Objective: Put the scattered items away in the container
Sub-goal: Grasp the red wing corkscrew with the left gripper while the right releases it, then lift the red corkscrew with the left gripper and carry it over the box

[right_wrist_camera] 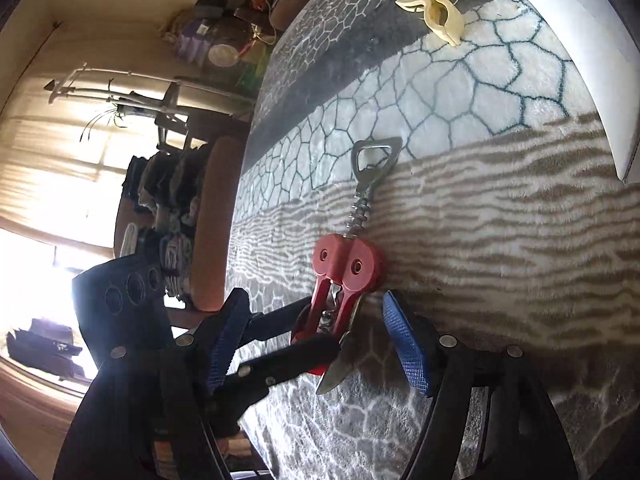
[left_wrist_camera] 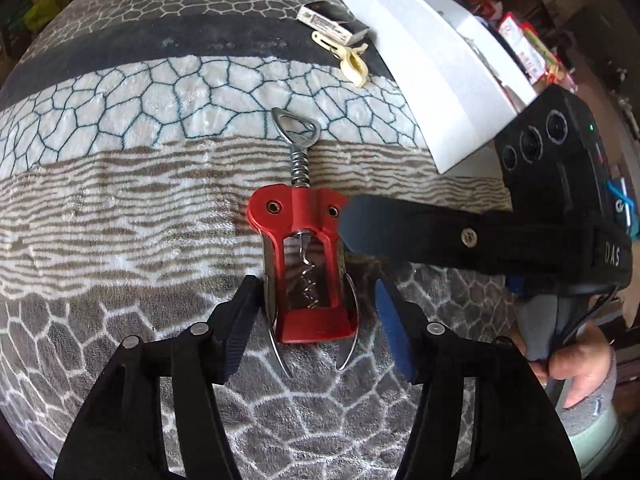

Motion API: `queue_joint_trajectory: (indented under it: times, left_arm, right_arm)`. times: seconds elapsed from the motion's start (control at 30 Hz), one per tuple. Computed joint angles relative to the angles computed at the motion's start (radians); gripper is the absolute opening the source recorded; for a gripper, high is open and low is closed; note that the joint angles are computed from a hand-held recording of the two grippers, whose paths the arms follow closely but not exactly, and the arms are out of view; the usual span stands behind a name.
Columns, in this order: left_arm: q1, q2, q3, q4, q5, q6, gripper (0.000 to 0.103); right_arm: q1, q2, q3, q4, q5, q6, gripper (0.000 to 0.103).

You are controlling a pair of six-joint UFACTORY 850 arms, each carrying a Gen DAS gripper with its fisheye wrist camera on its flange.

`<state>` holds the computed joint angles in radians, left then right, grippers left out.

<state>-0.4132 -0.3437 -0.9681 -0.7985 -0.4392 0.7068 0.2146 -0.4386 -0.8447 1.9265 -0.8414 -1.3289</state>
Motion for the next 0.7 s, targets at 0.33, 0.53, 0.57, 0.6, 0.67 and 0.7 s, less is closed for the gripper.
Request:
queue_joint_trajectory:
  times: [0.33,0.53,0.57,0.6,0.67,0.7]
  left_arm:
    - [-0.020,-0.020,-0.003,-0.036,0.031,0.055,0.081]
    - [0.064,-0.029,0.007,-0.265,-0.075,0.234,0.053]
    - [0.080,-0.031,0.007,-0.283,-0.092,0.243,0.050]
    - [0.093,-0.034,0.009,-0.308,-0.114,0.261,0.050]
    - [0.099,-0.031,0.011,-0.314,-0.117,0.267,0.050]
    - [0.094,-0.029,0.010,-0.302,-0.105,0.258,0.050]
  right_arm:
    - [-0.008,-0.036,-0.012,-0.018,-0.106,0.058,0.071]
    - [-0.045,-0.080,0.002,0.064,-0.303,0.019,0.071]
    - [-0.047,-0.077,0.000,0.054,-0.290,0.024,0.071]
    - [-0.043,-0.067,-0.004,0.035,-0.234,0.027,0.071]
    - [-0.034,-0.056,-0.011,0.009,-0.166,0.026,0.057]
    - [-0.025,-0.044,-0.009,0.013,-0.123,0.020,0.052]
